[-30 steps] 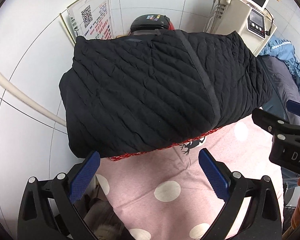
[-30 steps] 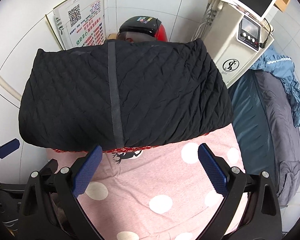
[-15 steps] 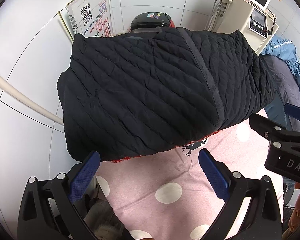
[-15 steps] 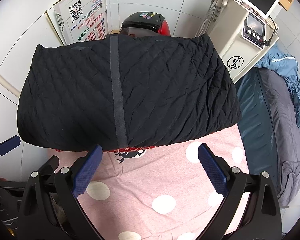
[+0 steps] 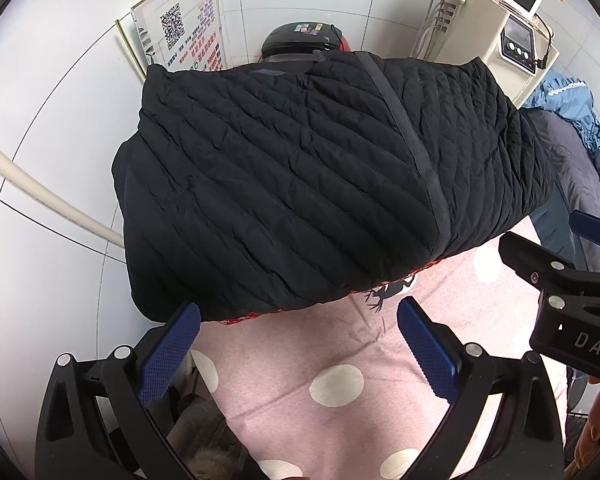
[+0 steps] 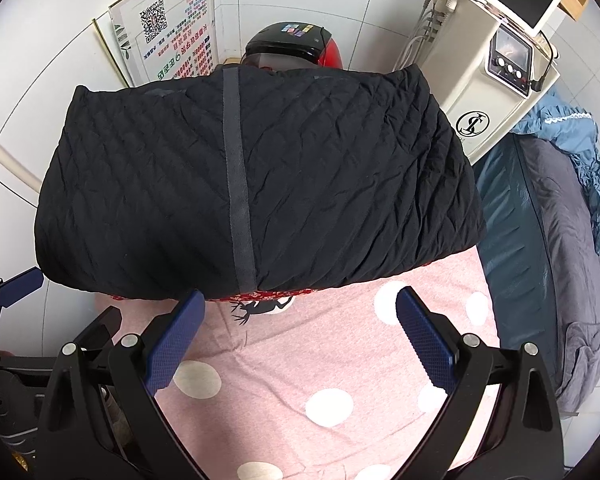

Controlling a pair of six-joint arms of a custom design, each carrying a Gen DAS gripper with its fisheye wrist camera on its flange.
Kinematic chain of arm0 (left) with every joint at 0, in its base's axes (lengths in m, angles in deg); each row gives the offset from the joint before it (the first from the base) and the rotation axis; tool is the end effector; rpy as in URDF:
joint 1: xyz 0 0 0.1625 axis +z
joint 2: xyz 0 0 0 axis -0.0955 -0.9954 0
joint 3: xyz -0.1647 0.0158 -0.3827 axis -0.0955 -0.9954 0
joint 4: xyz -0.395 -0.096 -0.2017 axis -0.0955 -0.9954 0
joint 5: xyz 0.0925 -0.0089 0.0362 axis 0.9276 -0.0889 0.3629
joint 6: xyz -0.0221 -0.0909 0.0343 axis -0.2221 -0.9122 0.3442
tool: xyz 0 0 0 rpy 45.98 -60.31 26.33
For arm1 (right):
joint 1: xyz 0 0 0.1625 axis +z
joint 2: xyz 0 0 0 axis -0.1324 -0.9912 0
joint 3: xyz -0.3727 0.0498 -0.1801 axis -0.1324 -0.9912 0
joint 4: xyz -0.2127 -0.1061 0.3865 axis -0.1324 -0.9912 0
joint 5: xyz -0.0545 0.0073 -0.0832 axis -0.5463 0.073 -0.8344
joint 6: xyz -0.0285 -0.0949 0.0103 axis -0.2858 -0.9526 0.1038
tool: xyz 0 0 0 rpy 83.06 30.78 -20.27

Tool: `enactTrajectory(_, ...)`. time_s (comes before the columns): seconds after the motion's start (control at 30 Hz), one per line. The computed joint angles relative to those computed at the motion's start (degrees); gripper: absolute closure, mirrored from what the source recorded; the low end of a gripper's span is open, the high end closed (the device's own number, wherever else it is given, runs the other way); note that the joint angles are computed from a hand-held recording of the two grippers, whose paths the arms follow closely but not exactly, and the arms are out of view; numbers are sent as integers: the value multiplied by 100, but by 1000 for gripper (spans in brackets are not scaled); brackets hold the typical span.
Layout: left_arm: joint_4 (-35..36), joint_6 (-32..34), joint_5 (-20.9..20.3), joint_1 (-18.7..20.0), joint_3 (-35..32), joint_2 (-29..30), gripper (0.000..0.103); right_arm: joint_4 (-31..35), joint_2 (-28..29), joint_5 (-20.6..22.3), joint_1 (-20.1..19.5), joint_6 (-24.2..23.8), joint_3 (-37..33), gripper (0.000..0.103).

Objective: Fold large clothes

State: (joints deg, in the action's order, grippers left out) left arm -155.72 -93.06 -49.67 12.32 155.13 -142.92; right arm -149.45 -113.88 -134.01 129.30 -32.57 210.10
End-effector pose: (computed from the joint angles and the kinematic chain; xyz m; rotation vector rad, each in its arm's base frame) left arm -0.3822 -0.2122 0.1545 -0.8338 2.0344 -0.7621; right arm 0.3140 -0.3586 0.2527 1.3432 -2.1815 -0.0669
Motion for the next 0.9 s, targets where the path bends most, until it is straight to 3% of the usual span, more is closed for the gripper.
enactTrajectory(0.9,24,-78,-72,-91,26,-18,6,36,-96,126,23,37,32,8)
